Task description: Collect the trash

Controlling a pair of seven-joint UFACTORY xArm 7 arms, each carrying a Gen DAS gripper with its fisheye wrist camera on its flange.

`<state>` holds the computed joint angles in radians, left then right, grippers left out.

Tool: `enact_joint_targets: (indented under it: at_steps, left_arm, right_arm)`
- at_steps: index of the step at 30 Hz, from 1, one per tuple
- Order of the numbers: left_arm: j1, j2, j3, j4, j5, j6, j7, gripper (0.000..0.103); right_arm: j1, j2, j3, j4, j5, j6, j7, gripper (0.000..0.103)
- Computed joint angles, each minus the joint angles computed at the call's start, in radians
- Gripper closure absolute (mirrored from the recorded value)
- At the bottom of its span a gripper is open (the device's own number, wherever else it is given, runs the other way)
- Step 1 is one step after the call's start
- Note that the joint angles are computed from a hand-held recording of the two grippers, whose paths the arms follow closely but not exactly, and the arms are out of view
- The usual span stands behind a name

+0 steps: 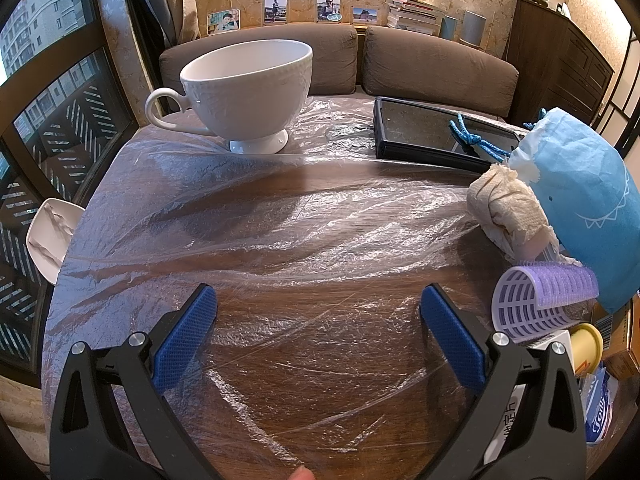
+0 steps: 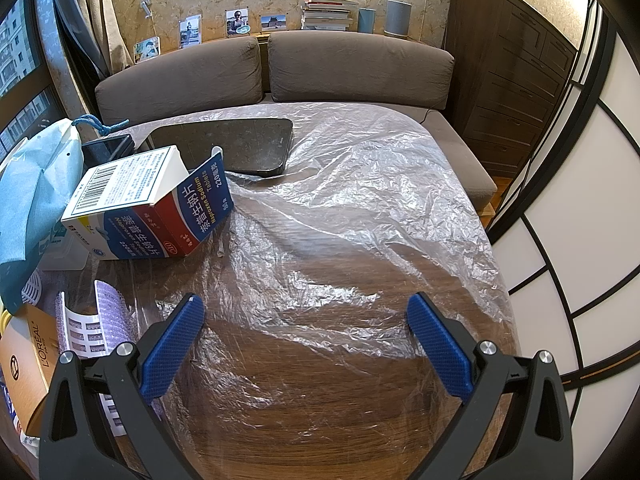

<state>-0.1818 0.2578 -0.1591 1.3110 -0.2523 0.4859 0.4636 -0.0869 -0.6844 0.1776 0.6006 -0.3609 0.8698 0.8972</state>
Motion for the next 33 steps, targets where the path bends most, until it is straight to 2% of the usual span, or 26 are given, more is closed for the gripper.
enact_joint_targets:
  at_steps: [4, 5, 7, 9, 13, 18, 22, 28, 33]
  left_arm:
    - [-0.001, 0.003, 0.002, 0.005, 0.005, 0.004, -0.003, 0.001]
    - [-0.009, 0.001, 0.012, 0.008, 0.026, 0.014, -0.027, 0.001]
    - [-0.024, -0.026, 0.029, -0.02, 0.073, -0.027, -0.07, 0.001]
    - [-0.019, -0.084, 0.023, -0.063, 0.081, -0.078, -0.047, 0.001]
    - [-0.02, -0.184, 0.012, -0.131, 0.054, -0.115, 0.022, 0.001]
    - [-0.048, -0.241, 0.009, -0.157, -0.008, -0.092, 0.1, 0.001]
    - [-0.076, -0.309, 0.022, -0.201, -0.1, -0.019, 0.187, 0.001]
    - [-0.126, -0.375, 0.029, -0.274, -0.105, -0.005, 0.224, 0.001]
    - [-0.148, -0.396, 0.03, -0.308, -0.091, 0.003, 0.216, 0.001]
  right_arm:
    - [0.0, 0.0, 0.001, 0.003, 0.002, 0.008, 0.003, 0.004]
    - [0.001, 0.002, -0.002, 0.012, 0.011, 0.027, 0.005, 0.004]
    - [-0.001, -0.001, 0.001, 0.034, 0.023, 0.079, 0.017, 0.004]
    - [0.004, -0.035, 0.012, 0.046, 0.015, 0.1, 0.026, 0.004]
    - [0.021, -0.113, 0.042, 0.082, -0.002, 0.153, 0.017, 0.004]
    - [0.056, -0.126, 0.091, 0.166, -0.006, 0.192, -0.013, 0.004]
    - [0.077, -0.085, 0.134, 0.239, -0.018, 0.217, -0.032, 0.004]
    - [0.105, -0.019, 0.152, 0.299, -0.036, 0.202, -0.048, 0.004]
    - [0.129, 0.032, 0.135, 0.32, -0.034, 0.164, -0.065, 0.004]
